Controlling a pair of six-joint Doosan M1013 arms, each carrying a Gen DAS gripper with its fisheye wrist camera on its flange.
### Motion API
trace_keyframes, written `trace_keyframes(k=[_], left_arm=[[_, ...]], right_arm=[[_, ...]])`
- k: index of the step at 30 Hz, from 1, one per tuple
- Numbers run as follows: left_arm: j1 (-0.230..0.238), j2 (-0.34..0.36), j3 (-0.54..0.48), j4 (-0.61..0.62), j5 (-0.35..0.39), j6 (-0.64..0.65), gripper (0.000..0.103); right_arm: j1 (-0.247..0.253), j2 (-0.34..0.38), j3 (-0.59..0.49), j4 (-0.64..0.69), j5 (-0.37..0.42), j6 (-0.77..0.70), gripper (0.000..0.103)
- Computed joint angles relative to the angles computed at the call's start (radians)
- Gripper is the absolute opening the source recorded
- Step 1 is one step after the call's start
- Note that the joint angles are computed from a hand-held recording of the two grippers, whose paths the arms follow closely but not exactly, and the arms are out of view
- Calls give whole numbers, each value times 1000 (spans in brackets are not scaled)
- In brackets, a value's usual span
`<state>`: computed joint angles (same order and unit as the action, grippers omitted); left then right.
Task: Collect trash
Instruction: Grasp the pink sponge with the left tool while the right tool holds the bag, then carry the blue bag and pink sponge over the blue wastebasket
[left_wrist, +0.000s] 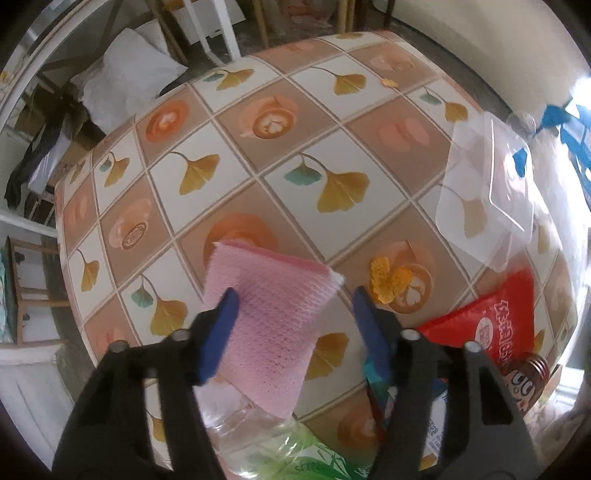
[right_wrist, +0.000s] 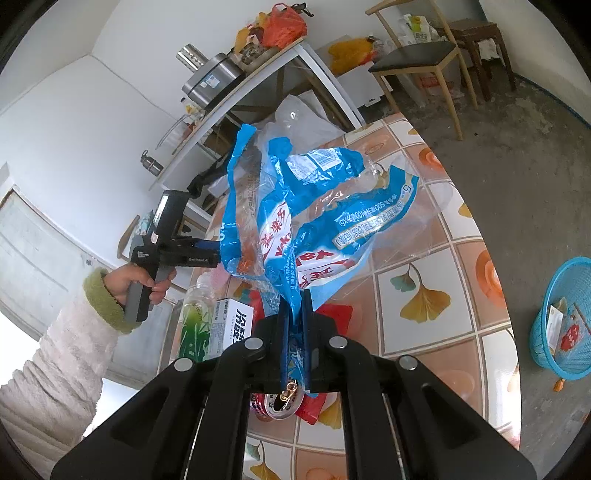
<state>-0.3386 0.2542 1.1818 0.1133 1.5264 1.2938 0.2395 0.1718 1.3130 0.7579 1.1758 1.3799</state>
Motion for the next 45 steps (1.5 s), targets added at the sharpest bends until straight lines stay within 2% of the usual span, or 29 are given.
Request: trace_keyframes(k=[2,11,17,24,35,45], left_arm=[[4,-2,0,-9,-8,-12,47],[1,-13,2,30,-40,-19,29],[-13,-22,-4,90,-58,-21,22],[-38,-42,-6,168,-95,-32,20],[-58,-84,4,193,-150,-79,20],[-76,-151,28,204,-205,-149,20]], right_arm=[[-1,0,0,-1,-1,2,6],[-1,-1,1,-2,-6,7,6],[-4,-4,4,-1,-14,3,6],[-2,-9,13,1,-27,0,6],[-8,-23,22,8,-35,-21,6],[-11,-33,28,22,-39,-39,6]])
